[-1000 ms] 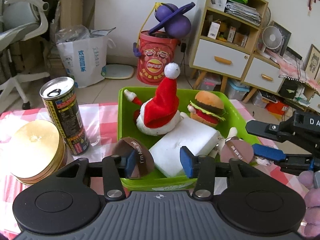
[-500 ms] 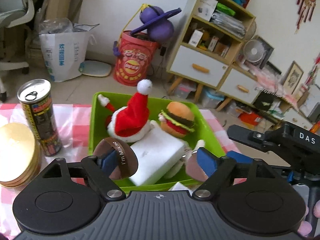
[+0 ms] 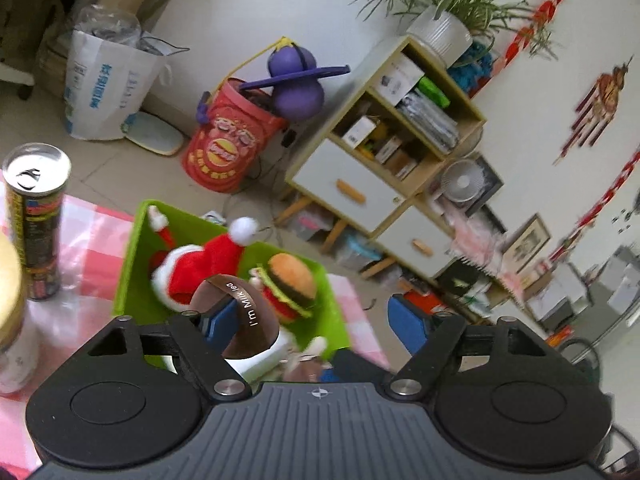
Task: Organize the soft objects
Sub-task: 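Lower the discs into the green bin and open both grippers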
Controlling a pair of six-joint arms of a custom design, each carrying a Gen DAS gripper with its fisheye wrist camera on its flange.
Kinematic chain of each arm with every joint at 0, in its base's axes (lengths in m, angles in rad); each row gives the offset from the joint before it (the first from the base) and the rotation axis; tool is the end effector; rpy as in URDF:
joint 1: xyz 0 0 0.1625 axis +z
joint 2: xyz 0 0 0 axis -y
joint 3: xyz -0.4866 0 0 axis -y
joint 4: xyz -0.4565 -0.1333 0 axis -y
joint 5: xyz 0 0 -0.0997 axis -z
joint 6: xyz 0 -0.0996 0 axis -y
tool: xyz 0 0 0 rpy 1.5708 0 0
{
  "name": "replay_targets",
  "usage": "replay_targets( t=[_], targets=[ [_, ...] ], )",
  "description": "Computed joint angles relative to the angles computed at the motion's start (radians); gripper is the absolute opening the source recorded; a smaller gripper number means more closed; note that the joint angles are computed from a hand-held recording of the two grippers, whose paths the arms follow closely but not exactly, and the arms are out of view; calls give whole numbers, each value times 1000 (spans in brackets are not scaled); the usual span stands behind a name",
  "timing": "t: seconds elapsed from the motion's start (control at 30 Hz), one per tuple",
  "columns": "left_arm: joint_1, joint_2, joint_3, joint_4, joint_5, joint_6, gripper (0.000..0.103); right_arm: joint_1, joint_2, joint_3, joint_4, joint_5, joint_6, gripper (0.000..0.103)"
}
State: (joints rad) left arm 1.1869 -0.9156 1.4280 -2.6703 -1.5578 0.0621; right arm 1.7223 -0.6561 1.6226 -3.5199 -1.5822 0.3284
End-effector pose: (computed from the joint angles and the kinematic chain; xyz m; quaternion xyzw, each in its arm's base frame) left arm -0.1870 -0.8224 0.2968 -0.2099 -0.9339 0.2866 0.0402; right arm 0.2488 -0.7542 0.1114 0.0806 0.8780 -0.4594 0.1072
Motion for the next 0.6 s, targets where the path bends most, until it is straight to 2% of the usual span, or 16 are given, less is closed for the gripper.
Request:
replay_targets(
  t=[0.2,0.3,0.5,0.6],
  targets=[
    [-5,3,-1,17,-44,-12,75,-22,17,-2,-46,98,78,0],
    [-7,2,-3,40,-58,-8,75,-30,21,1,-72,123,113,0],
    [-7,1,1,65,-84,4,74,-32,21,4,-87,116,122,0],
    [-9,1,3,68,-69,14,75,-29,25,4,-105,82,122,0]
  ],
)
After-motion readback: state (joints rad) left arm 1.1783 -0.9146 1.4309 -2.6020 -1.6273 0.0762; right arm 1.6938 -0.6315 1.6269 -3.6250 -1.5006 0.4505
